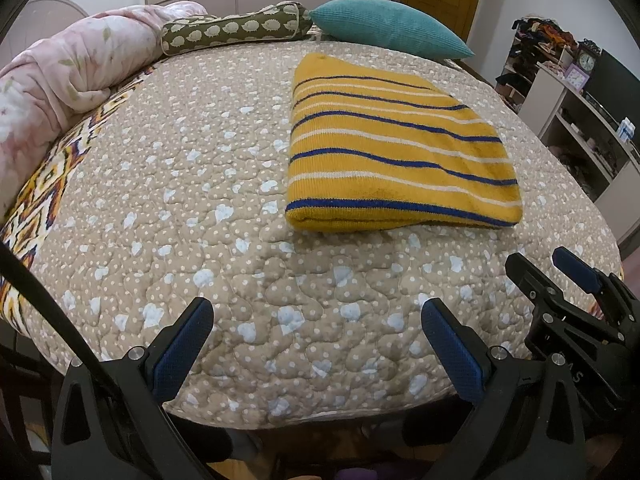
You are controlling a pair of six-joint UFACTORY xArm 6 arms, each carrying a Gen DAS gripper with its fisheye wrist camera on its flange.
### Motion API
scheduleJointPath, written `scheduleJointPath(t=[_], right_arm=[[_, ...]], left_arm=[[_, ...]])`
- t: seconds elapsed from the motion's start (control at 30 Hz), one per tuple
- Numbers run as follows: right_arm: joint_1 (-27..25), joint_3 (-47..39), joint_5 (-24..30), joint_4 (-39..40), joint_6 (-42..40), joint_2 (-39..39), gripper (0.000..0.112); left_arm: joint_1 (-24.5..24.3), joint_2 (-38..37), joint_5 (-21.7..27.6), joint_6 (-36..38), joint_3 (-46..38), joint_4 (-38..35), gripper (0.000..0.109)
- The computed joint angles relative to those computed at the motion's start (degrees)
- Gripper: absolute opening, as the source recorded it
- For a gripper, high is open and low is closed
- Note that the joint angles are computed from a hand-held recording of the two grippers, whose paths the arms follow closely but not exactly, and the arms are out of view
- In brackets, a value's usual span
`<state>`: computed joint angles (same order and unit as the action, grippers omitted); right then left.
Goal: Fold small clothes
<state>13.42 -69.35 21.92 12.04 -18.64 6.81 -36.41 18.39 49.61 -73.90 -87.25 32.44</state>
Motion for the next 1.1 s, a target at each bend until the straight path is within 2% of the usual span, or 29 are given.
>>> scheduleJointPath(t=[0.43, 0.77, 1.1], right_arm=[[0.0, 0.4, -0.1, 0.3, -0.1, -0.1, 0.073], [-0.2, 0.7, -0.5, 0.6, -0.1, -0.4, 0.074], [-0.4, 1.0, -0.6, 0.7, 0.2, -0.7, 0.074]], left_arm=[[0.0, 0.0, -0.7, -0.1, 0.3, 0.1, 0.103], [-0.2, -1.0, -3.8, -1.6, 1.6, 2.2, 0.103], [-0.4, -0.9, -4.5, -1.6, 1.4, 2.8, 0.103]])
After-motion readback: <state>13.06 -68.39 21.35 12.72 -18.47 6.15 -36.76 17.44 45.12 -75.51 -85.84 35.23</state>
